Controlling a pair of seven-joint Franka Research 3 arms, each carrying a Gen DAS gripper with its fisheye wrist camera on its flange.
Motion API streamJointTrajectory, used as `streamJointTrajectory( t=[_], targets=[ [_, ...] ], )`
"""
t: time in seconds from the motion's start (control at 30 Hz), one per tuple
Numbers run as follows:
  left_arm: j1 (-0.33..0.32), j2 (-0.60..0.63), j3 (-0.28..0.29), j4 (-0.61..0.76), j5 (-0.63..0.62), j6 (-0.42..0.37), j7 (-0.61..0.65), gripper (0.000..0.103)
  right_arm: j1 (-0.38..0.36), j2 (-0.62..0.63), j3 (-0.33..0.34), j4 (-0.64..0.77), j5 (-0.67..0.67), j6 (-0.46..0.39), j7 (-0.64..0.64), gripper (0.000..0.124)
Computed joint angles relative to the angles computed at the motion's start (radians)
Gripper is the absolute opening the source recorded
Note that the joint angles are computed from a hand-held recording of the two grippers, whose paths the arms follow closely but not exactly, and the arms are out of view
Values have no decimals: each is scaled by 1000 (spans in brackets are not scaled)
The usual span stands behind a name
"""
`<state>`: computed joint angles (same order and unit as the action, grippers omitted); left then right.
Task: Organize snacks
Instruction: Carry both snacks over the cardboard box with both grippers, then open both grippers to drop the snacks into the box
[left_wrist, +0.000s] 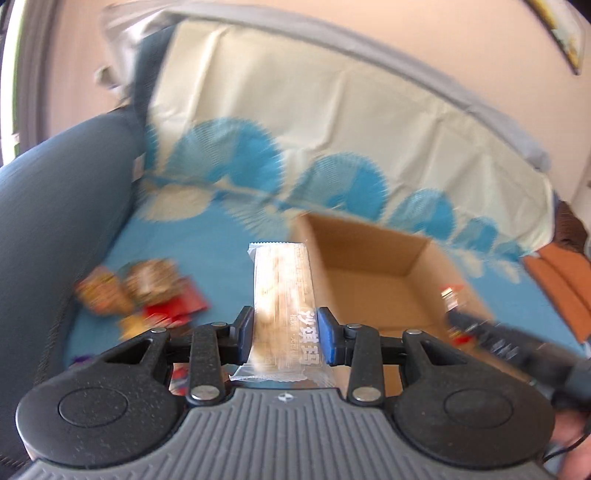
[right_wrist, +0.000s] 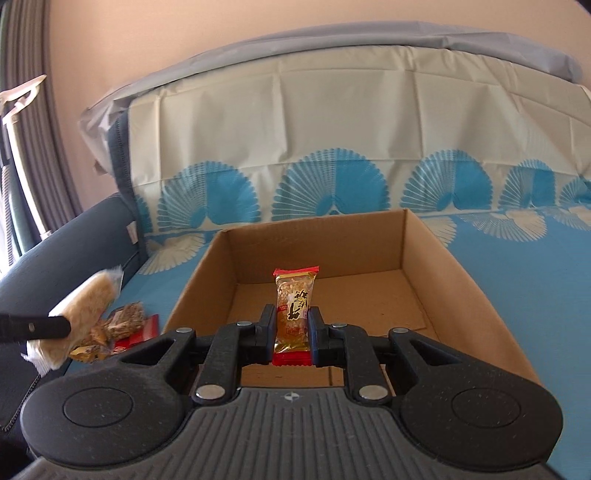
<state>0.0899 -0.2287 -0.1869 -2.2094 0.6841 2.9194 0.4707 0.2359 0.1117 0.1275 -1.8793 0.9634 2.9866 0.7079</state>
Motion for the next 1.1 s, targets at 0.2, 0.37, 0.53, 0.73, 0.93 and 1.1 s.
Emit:
streamJointTrajectory(
  t=[0.2, 0.37, 0.53, 0.73, 0.93, 1.1],
  targets=[
    [-59, 173, -17, 216, 30, 4, 23, 40, 0, 11, -16, -1, -62, 47, 98, 18],
    [-141, 291, 17, 359, 16, -25, 80, 40, -7, 22, -25, -4, -152, 69, 209, 18],
    [-194, 378, 54, 469, -13, -48, 127, 40, -19, 27, -19, -8, -201, 90, 260, 18],
    [-209, 414, 59, 519, -109, -57, 232, 47, 3, 35, -59, -19, -352, 103, 418, 19],
    [-257, 358, 134, 441, 102, -19, 72, 83, 65, 38, -147, -42, -630, 136, 676, 61],
    [-235, 218, 173, 290, 643, 13, -416, 72, 79, 36, -163, -56, -741, 145, 766, 61]
  ],
)
